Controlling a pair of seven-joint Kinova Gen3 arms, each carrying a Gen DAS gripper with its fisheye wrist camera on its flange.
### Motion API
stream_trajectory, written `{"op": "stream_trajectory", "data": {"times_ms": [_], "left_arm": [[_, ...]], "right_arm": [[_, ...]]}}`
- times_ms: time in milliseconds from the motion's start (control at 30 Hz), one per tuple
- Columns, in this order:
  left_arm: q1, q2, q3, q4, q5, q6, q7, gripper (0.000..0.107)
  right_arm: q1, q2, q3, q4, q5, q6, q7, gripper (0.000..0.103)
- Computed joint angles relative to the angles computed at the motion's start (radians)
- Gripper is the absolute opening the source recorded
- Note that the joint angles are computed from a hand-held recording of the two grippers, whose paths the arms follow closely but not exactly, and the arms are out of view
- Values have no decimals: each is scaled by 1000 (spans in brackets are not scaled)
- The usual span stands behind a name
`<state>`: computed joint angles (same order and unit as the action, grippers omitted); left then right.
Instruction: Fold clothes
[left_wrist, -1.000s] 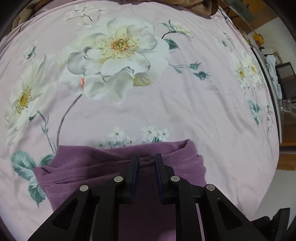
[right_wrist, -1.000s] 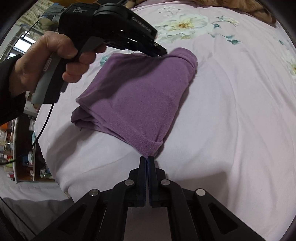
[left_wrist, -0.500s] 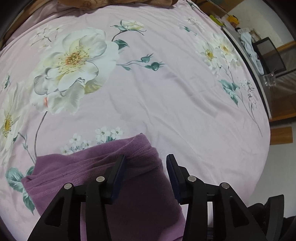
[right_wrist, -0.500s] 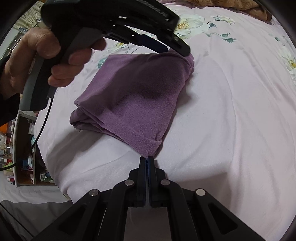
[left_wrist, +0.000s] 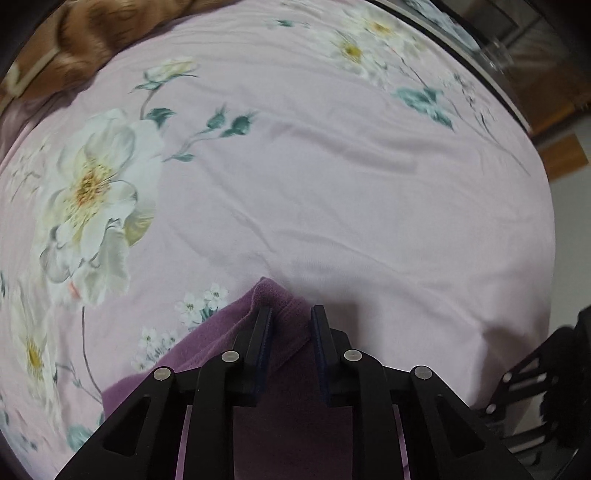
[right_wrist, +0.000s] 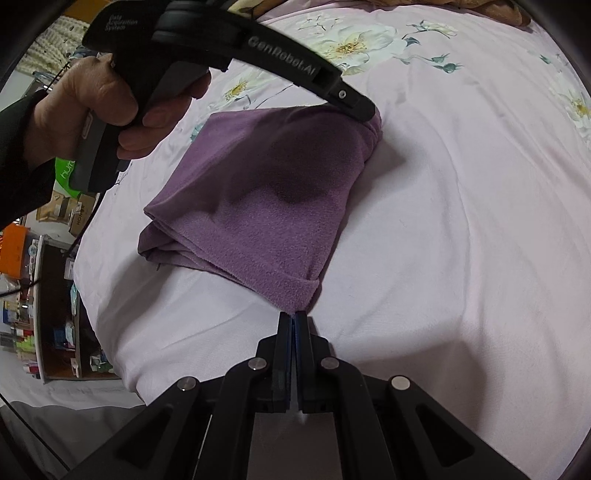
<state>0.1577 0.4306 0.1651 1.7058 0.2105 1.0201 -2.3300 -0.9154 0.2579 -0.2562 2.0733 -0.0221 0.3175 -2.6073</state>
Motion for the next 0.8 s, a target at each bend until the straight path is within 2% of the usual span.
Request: {"op": "stream_trajectory", "data": {"times_ms": [200,267,333,467,567,633,667,700,733,800], "left_arm": [[31,-4,-16,10,-38,-50,52,7],[24,12,-26,-10,-33,-47,94,7],[5,30,-26,-35,-17,-28,118,7],[-20,-12,-15,-4,4,-41,117,10],[-64,-67,-25,35,76,-34,155,12],[-88,-126,-46,73,108,-37,202,18],[-103,-160,-59,99,119,-45,220,25],[-118,-194,-72,123,128,-51,238,34],[-134,-225,-86,143,134,-54,257,38],[-165,-270,-116,174,130,-46,293,44]], "right_arm": [[-48,-13,33,16,34,-8,-79,0],[-40,1,4,9,25,4,-72,0],[-64,-3,14,16,30,5,-104,0],[-80,-32,41,27,52,25,-183,0],[-55,-62,36,5,88,93,-199,3],[-54,-86,34,-25,143,170,-227,7],[-51,-95,28,-38,165,203,-240,10],[-46,-104,20,-51,184,235,-251,18],[-31,-108,11,-61,188,254,-249,23],[2,-114,-7,-77,185,279,-237,24]]}}
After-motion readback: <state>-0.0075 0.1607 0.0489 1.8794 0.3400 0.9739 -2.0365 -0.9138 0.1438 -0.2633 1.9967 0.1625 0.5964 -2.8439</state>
